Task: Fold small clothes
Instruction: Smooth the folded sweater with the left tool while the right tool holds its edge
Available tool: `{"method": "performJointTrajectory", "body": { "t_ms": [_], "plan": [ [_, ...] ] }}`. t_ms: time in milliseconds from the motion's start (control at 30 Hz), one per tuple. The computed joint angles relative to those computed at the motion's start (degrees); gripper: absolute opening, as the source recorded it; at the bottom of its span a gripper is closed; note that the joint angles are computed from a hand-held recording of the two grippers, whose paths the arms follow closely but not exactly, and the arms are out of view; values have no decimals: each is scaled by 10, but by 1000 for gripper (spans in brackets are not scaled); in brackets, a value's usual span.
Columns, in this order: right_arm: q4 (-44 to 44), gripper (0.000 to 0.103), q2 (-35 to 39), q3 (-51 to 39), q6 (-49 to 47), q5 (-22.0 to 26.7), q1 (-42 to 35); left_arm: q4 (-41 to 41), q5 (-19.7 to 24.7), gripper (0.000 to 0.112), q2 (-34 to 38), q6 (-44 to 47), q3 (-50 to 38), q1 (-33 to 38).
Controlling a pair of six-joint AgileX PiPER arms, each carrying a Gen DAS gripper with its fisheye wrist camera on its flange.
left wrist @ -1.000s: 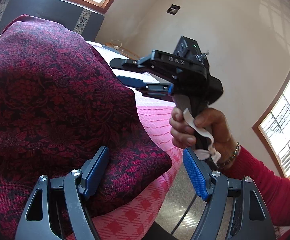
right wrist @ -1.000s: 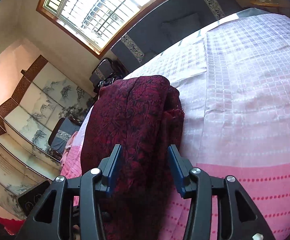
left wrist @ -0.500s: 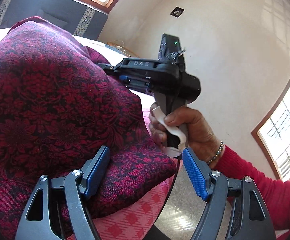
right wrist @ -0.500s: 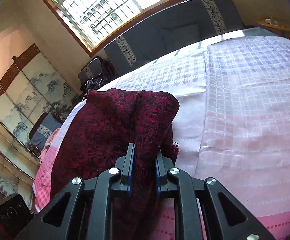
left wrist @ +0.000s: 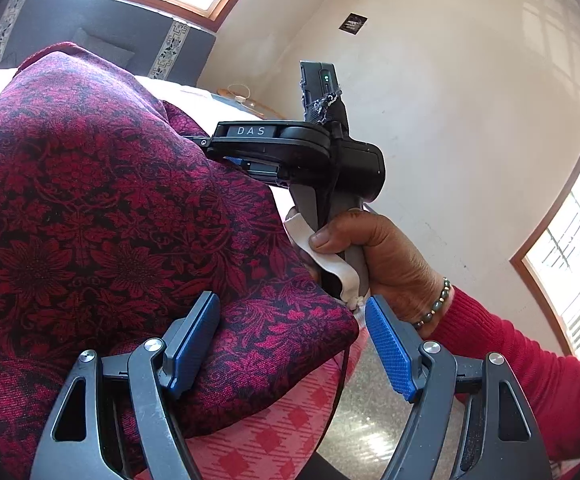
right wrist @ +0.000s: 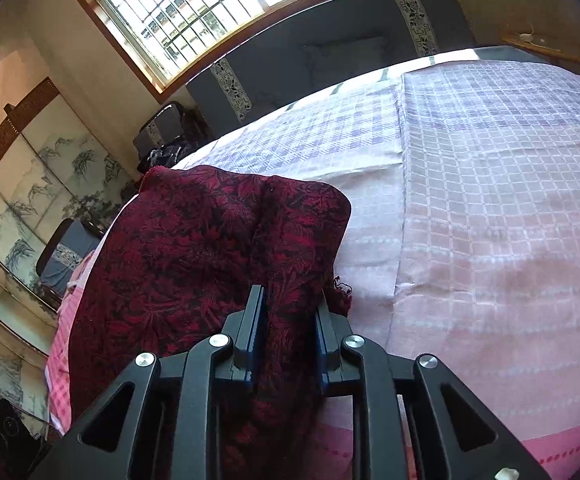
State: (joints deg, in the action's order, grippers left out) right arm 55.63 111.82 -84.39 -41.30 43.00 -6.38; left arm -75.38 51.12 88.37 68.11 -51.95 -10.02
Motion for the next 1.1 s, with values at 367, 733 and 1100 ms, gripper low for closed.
{"method": "performJointTrajectory", "body": {
  "t_ms": [367,733,1100],
  "plan": [
    [-66,19,-33,36,30,-76,36,-4,19,76,-35,1,16,21],
    [-111,21,-53,56,64,-116,58,103,45,76,-83,-96,-52,89],
    [-115,23,-59,63,72,-122,63,191,75,76,23,-183,-203,169]
  ]
}}
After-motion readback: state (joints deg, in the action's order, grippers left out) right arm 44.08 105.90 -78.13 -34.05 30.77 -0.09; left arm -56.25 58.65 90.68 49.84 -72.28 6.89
